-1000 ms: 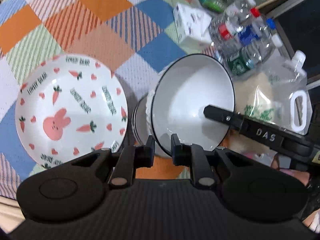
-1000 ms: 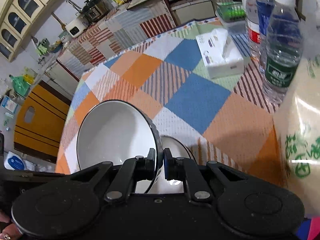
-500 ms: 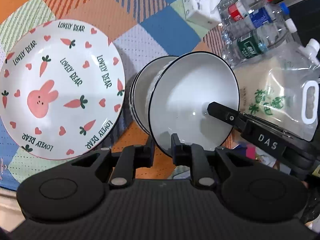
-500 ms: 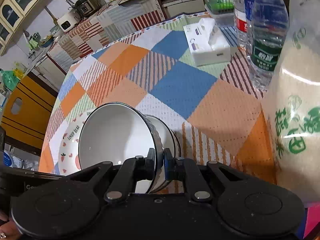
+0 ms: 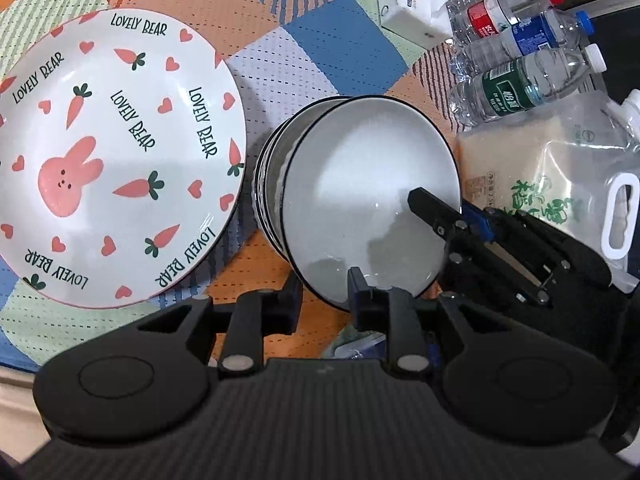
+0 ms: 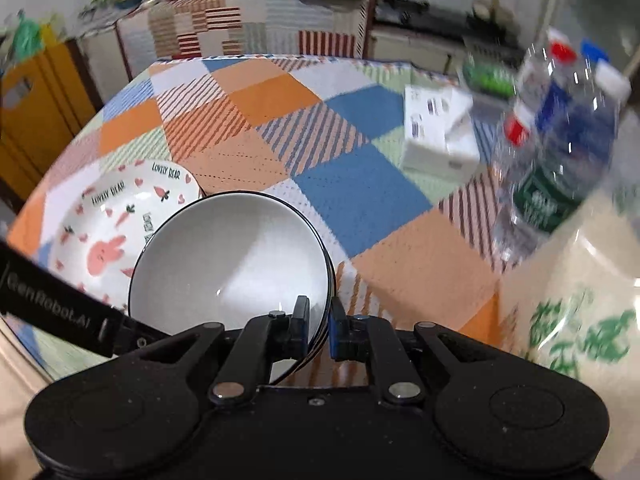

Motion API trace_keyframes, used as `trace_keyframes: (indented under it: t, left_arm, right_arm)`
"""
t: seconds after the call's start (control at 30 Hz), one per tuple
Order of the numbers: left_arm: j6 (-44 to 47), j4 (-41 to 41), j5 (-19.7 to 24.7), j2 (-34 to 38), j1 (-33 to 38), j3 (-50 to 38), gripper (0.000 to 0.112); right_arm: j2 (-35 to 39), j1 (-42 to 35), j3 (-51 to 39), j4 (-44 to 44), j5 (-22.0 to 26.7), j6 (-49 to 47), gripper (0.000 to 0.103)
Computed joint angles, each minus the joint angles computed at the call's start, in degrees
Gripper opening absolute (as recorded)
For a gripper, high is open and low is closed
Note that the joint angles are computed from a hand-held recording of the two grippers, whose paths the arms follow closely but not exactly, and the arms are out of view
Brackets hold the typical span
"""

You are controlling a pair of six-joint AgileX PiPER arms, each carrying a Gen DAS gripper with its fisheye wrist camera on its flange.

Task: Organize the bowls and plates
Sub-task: 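Lift the third bowl and lower it onto the bowl stack, open right gripper, then close the right gripper on the rim of the stacked bowls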

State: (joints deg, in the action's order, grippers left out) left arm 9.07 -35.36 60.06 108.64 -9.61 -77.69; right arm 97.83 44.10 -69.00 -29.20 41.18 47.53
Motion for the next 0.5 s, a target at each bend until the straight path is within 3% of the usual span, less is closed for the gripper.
trace_keyframes:
  t: [0.33,0.5]
  left_arm:
    - [-1.81,1.83,-1.52,-1.48,0.08,0.14,0.04]
    - [0.09,2.92,-1.65,-3.86,0.64,1.37,0.041]
  right_arm:
    - [1.9,2.51,0.92,-9.16,0.36,5.53,0.015]
    - [-0.18,2.78,3.88,-11.85,-2.2,10.01,0.015]
